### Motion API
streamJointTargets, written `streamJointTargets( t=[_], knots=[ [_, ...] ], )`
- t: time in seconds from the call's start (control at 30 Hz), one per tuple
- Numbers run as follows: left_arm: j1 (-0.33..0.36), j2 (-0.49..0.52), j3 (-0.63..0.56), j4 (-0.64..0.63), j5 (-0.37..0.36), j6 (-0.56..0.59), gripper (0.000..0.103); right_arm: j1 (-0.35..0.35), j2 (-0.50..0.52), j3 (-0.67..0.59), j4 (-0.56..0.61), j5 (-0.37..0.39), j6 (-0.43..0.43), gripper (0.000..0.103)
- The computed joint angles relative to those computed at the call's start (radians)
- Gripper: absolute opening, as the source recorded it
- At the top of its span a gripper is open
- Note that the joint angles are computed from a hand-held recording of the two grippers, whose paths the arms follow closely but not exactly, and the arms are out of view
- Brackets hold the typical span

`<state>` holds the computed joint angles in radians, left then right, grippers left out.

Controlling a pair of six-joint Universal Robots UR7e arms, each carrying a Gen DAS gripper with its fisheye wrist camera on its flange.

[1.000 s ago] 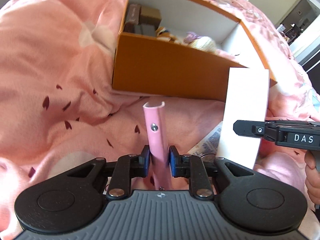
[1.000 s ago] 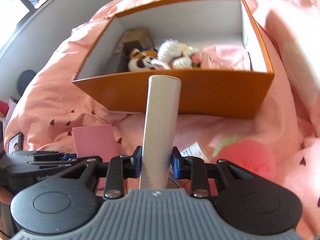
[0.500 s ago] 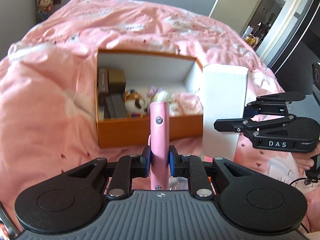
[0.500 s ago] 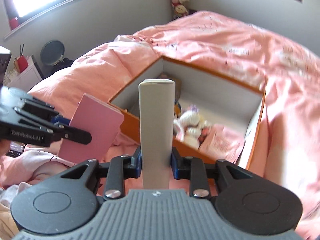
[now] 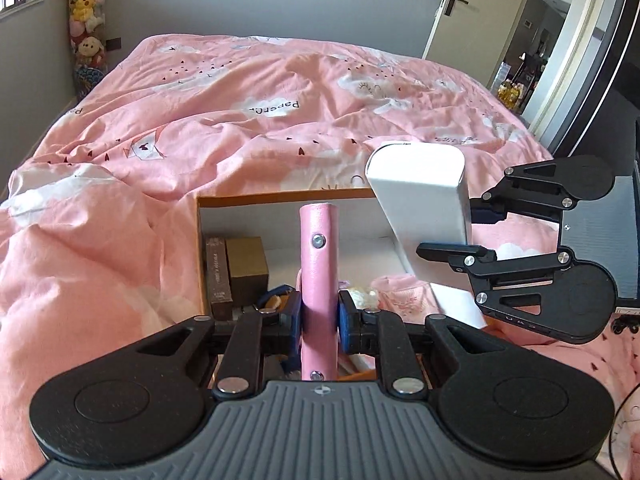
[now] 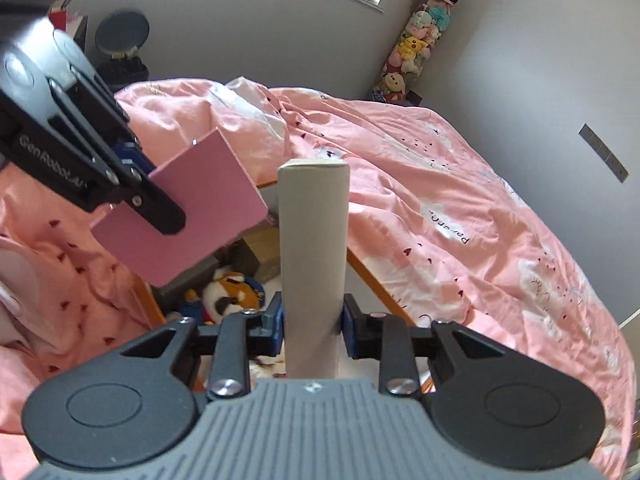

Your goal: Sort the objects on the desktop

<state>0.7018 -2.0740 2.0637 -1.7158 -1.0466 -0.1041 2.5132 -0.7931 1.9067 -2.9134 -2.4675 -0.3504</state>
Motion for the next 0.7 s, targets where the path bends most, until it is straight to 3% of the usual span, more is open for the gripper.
streamJointTargets(
  t=[0.1, 0.27, 0.5, 0.63, 0.7],
  knots=[
    [0.047, 0.058, -0.011, -0.042, -0.021, 0.033, 0.020, -0.041, 0.045, -0.004, -0.044, -0.039, -0.114, 0.030],
    [0.117, 0.162, -0.042, -0.089, -0.045, 0.054, 0.020, -0.099, 0.128, -0.026, -0.084, -0.109, -0.236, 0.030],
    [0.221, 0.314, -0.107, -0.142, -0.083, 0.051, 0.020, -0.155, 0.244, -0.062, -0.252, -0.188, -0.435, 0.030],
    [0.249, 0.366, -0.101, -0.209, -0.064, 0.061, 0.020, -0.183, 0.260, -0.070, -0.258, -0.175, -0.452, 0.030],
    [0.266, 0.381, -0.096, -0.229, -0.087, 0.080, 0.020, -0.195, 0.271, -0.073, -0.272, -0.175, -0.475, 0.030]
  ],
)
